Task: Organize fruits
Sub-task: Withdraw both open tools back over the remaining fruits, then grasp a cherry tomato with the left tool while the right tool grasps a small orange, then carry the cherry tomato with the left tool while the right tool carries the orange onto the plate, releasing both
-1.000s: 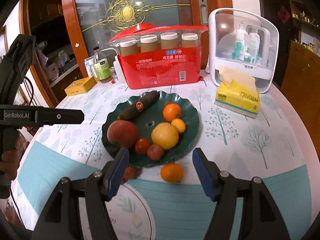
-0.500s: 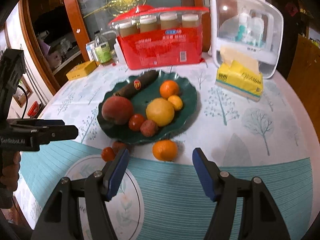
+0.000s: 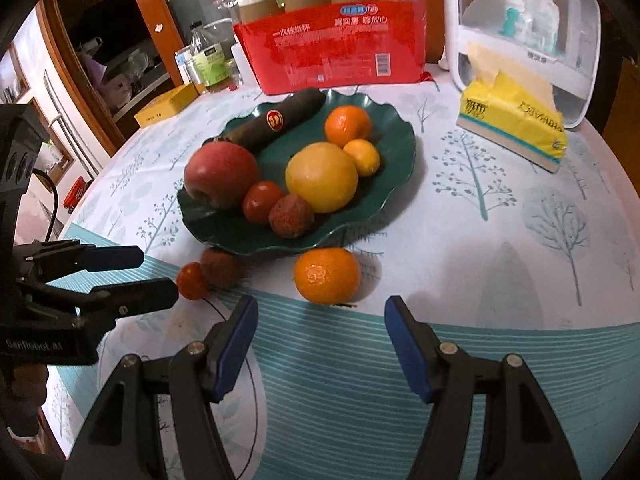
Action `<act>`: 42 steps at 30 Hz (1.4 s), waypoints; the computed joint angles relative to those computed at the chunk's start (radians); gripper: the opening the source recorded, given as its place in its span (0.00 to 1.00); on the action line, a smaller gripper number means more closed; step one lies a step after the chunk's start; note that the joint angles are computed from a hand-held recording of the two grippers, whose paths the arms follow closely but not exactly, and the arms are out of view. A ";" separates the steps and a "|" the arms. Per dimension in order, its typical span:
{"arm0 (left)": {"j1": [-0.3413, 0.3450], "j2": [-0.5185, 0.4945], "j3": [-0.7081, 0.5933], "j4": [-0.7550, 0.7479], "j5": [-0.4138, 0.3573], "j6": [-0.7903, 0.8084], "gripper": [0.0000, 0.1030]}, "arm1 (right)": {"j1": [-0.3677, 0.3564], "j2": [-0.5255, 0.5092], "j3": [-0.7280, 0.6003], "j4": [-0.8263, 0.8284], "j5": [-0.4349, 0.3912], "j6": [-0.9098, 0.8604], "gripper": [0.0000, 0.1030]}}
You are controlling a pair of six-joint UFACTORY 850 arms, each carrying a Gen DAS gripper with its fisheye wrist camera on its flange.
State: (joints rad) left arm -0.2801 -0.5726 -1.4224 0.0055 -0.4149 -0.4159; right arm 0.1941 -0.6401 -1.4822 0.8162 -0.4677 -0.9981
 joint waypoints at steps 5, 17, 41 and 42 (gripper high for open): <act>0.000 -0.026 -0.014 -0.005 0.002 0.005 0.53 | 0.002 -0.019 -0.007 0.019 0.005 -0.020 0.59; 0.010 -0.065 -0.046 -0.094 -0.003 0.115 0.40 | 0.013 -0.050 -0.027 0.048 0.012 -0.084 0.48; 0.013 0.001 0.040 -0.073 0.051 0.090 0.25 | 0.021 -0.018 0.005 0.099 0.028 -0.137 0.36; 0.016 0.011 0.048 -0.073 0.054 0.089 0.25 | 0.023 -0.013 0.008 0.105 0.029 -0.141 0.36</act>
